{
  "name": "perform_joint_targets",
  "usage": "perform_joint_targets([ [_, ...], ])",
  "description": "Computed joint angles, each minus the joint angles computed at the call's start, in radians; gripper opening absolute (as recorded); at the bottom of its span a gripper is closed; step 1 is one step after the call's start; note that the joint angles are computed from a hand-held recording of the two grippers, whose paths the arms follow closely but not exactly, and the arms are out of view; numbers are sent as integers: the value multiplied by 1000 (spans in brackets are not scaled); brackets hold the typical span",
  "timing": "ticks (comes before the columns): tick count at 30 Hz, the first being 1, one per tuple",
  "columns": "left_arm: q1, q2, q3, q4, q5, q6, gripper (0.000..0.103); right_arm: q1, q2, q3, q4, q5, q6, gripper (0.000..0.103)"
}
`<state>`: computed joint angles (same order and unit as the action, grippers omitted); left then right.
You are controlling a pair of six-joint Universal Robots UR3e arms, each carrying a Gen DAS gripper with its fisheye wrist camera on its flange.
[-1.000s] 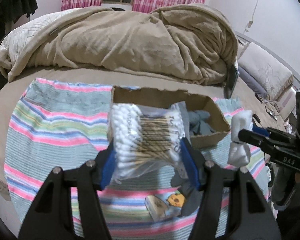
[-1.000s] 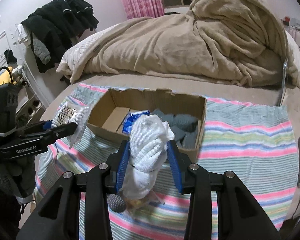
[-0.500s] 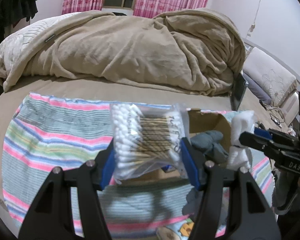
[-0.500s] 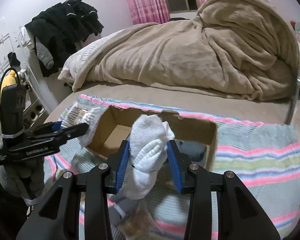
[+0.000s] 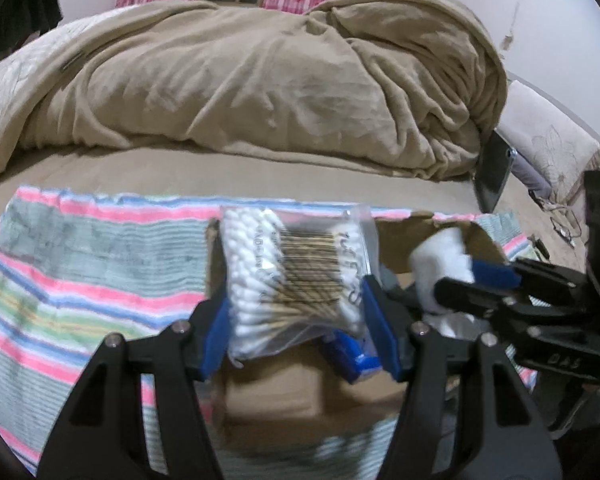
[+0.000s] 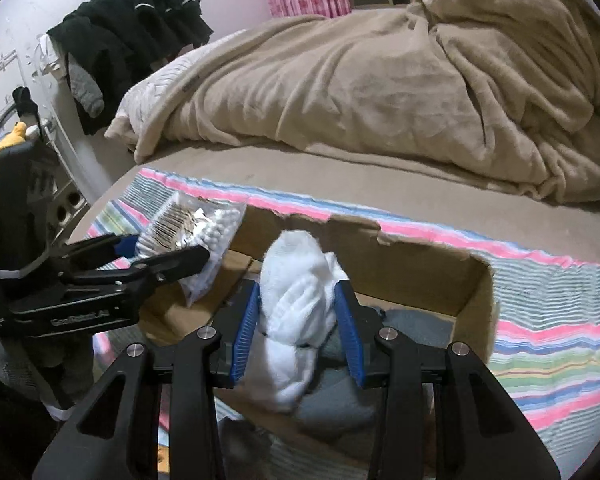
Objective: Organize objects
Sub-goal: 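Carry the swab bag into the box with the left tool while the right tool drops the socks in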
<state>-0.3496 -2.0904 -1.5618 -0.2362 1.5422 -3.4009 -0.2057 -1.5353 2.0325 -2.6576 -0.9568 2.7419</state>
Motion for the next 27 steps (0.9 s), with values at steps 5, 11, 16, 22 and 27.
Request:
perform_joint_targets([
  [5,-35,-45,54,-30,45,19,63,32,99,14,-105,-37,3,41],
  [11,-79,-89,75,-11,142,23,67,40,113,83,-260,-54,11,46],
  [16,-114,-99,67,30,206,7,70,32,85,131,-327,-59,0,59],
  [22,-99,-44,-66,197,196,-21,77,-42,0,211,-405,7,41,74],
  [27,-103,45,-187,290,233,-76,81,-131,-54,247,-407,75,98,76],
])
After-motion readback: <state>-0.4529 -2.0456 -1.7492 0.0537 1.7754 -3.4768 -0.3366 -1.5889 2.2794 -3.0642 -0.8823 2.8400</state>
